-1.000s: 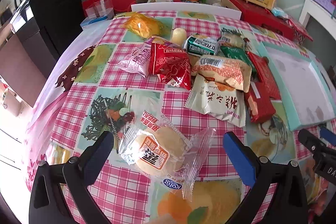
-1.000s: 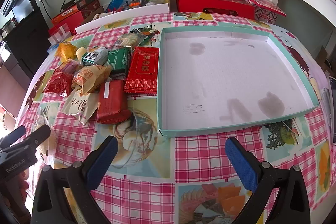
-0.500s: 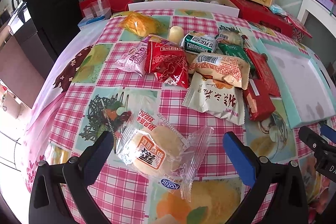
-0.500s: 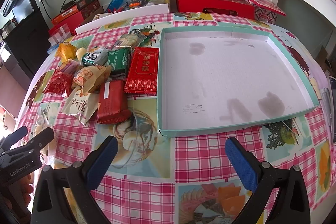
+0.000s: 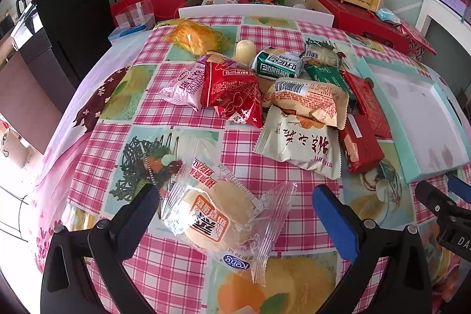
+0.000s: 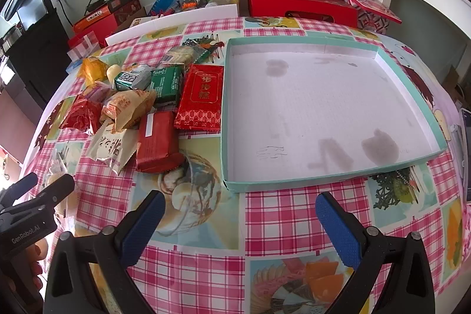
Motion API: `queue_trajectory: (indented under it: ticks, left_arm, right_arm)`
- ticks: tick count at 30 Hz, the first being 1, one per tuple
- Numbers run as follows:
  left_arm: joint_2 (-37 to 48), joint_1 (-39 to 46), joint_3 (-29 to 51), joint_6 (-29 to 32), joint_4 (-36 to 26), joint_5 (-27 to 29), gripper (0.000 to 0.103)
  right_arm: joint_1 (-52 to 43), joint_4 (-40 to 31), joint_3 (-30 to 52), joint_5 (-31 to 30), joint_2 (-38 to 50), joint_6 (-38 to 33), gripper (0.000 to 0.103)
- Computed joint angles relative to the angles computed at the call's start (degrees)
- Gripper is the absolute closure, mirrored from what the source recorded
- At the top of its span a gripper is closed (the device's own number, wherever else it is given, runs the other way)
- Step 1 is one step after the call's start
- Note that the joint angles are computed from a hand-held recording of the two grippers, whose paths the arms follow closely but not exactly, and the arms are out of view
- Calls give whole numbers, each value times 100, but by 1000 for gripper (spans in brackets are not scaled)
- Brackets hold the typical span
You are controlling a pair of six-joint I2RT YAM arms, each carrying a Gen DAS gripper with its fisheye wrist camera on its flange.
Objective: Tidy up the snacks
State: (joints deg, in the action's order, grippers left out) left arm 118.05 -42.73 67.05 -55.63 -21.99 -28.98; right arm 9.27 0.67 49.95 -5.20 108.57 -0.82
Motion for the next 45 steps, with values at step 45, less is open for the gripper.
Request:
queue_trajectory:
  ticks: [45]
  left_arm:
    - [-653, 73, -686, -1, 688, -153, 0]
  right_arm:
    - [262, 136, -32, 77, -209, -43, 0]
